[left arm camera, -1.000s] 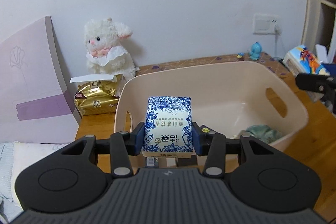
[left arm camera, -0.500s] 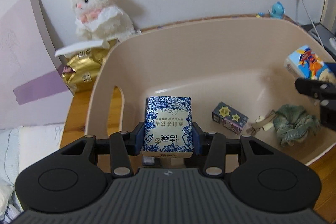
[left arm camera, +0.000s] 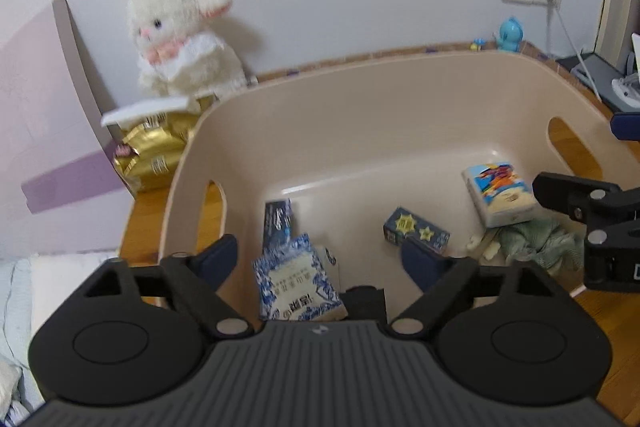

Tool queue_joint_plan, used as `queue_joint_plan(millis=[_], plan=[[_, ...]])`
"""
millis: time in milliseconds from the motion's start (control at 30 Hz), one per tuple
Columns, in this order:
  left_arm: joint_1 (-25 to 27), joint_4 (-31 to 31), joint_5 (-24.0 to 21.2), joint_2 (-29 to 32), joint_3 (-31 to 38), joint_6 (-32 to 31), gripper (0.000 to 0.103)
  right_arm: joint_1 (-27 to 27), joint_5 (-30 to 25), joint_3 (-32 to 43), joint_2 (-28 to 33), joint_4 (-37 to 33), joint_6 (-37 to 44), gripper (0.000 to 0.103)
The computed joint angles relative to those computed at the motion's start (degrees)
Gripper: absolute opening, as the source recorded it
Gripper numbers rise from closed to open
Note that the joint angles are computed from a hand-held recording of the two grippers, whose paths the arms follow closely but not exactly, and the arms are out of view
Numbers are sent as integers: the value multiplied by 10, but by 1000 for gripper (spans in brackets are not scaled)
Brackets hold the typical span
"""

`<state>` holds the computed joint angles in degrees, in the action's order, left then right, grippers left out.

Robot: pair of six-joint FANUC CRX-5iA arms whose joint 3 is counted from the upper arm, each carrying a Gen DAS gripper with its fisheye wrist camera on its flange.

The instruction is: Organize objects

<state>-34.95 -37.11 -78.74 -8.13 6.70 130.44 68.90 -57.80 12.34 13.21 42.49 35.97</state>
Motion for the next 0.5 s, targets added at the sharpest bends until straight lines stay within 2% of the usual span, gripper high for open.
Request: queue_joint_plan(millis=[200,500], plan=[[-23,-23,-16,-13,8,19,90,12,15,-40,-37,41,-43,103],[-99,-82,-63,-35,23,74,90,40,20,-91,-96,72,-83,103]])
